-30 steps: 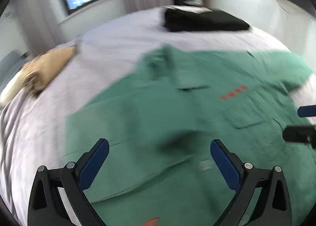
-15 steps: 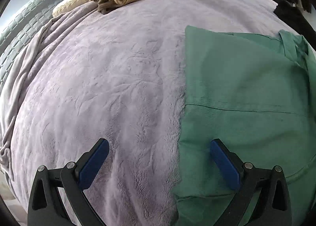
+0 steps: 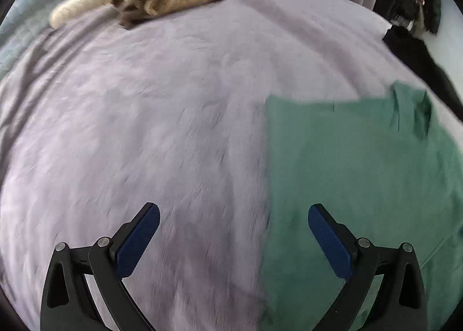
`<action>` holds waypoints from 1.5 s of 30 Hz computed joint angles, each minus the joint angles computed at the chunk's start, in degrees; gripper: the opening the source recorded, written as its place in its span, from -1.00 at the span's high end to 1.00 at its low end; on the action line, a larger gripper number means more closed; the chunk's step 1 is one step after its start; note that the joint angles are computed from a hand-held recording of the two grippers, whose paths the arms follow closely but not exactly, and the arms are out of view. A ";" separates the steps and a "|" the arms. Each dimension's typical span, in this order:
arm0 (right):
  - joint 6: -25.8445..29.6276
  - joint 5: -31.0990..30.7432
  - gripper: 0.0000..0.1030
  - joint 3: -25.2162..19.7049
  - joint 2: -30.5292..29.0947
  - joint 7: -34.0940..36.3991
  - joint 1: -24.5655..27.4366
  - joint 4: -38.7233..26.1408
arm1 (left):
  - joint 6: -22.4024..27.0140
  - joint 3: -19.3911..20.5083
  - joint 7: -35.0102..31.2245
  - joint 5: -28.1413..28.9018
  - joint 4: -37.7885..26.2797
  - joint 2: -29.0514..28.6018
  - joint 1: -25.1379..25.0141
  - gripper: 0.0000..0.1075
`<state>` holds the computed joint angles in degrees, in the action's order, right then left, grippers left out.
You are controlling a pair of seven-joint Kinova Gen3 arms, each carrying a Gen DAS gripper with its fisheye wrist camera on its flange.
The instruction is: Fold large clothes
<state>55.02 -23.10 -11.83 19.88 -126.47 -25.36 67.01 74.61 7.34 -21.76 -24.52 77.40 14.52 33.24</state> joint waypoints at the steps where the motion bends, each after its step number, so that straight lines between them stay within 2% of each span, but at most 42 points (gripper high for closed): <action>1: -0.44 -2.33 -0.09 -2.65 1.67 1.74 0.08 -0.48 | -2.33 0.15 -2.33 2.33 0.02 0.10 -2.65 -0.92; 3: -1.28 -6.99 -0.10 -5.93 5.47 4.35 -0.80 -0.99 | -5.40 0.54 -6.42 5.97 0.29 0.53 -6.43 -0.91; 4: -2.58 -9.32 -0.10 -7.30 8.13 6.07 -2.84 -1.34 | -6.05 -0.51 -8.17 7.76 -0.12 1.19 -6.72 -0.80; 5: -2.94 -11.20 -0.10 -8.38 10.71 7.00 -3.81 -2.55 | -6.88 -0.57 -9.77 9.41 -0.23 1.63 -7.77 -0.42; 6: -3.81 -12.14 -0.10 -8.44 12.66 7.37 -5.46 -3.38 | -7.36 -0.51 -11.22 11.22 -0.44 2.04 -8.58 -0.19; 7: -5.32 -12.15 -0.09 -8.21 15.02 6.87 -7.82 -4.94 | -8.22 -0.05 -12.58 13.06 -0.48 2.47 -9.86 0.20; 9: -7.10 -10.65 -0.09 -7.16 17.13 4.15 -10.27 -6.63 | -7.28 -1.18 -13.92 13.95 -1.79 3.17 -9.24 0.34; 10: -8.51 -10.38 0.10 -6.73 18.11 1.82 -10.99 -6.92 | -6.44 -1.09 -14.15 13.16 -2.70 3.54 -8.87 0.47; 11: -9.18 -10.22 0.43 -7.37 18.54 0.42 -10.73 -6.90 | -5.74 -1.26 -14.85 12.63 -3.42 3.74 -8.54 0.48; 12: -9.91 -10.30 0.95 -8.40 19.07 -0.60 -10.18 -6.83 | -5.66 -1.38 -15.57 12.39 -3.63 3.64 -8.40 0.52; 15: -9.48 -9.76 0.96 -7.22 18.41 0.41 -11.80 -6.94 | -5.77 -1.82 -17.25 11.72 -3.34 3.36 -8.31 0.55; 18: -9.57 -10.43 0.96 -8.40 18.47 0.56 -11.59 -4.52 | -6.43 -2.34 -16.71 11.75 -2.75 3.84 -8.39 0.56; 21: -9.20 -8.84 0.96 -7.80 18.52 -0.81 -12.06 -2.97 | -4.74 -2.95 -15.29 9.20 -3.99 4.90 -6.92 0.55; 24: -2.81 -4.67 0.87 -14.26 20.02 -1.52 -8.18 -6.58 | -2.41 -3.53 -13.37 7.32 -5.00 5.23 -5.77 0.55; 26: 1.85 -0.13 0.87 -15.38 18.80 -1.22 -7.62 -9.02 | -0.42 -3.63 -11.65 5.92 -5.91 4.49 -4.66 0.55; 28: 6.51 4.53 0.83 -12.26 15.05 -0.75 -8.15 -10.63 | 1.44 -3.16 -11.17 4.05 -6.83 3.51 -3.27 0.55; 32: 12.73 13.85 0.81 -1.64 8.19 -1.23 -10.58 -12.47 | 2.10 -1.50 -10.48 2.18 -7.23 2.39 -0.65 0.55; 36: 18.27 22.24 0.80 7.91 7.23 -4.40 -14.70 -16.01 | 3.17 -0.37 -8.20 2.65 -7.45 3.87 2.13 0.55; 39: 20.65 26.24 0.85 9.30 6.70 -6.52 -14.14 -13.98 | 5.75 -0.54 -6.82 2.63 -8.00 7.05 4.29 0.55; 40: 19.87 25.71 0.99 8.79 6.05 -7.69 -12.81 -12.19 | 5.46 -0.80 -6.09 1.81 -7.30 7.29 5.28 0.55; 42: 16.21 23.10 1.00 6.38 3.90 -9.55 -9.53 -7.70 | 6.78 -1.18 -5.63 -0.48 -7.66 7.71 7.18 0.54; 45: 13.75 20.94 0.97 5.22 -0.09 -9.16 -7.02 -1.89 | 10.90 -1.22 -6.38 0.00 -11.29 9.01 7.93 0.54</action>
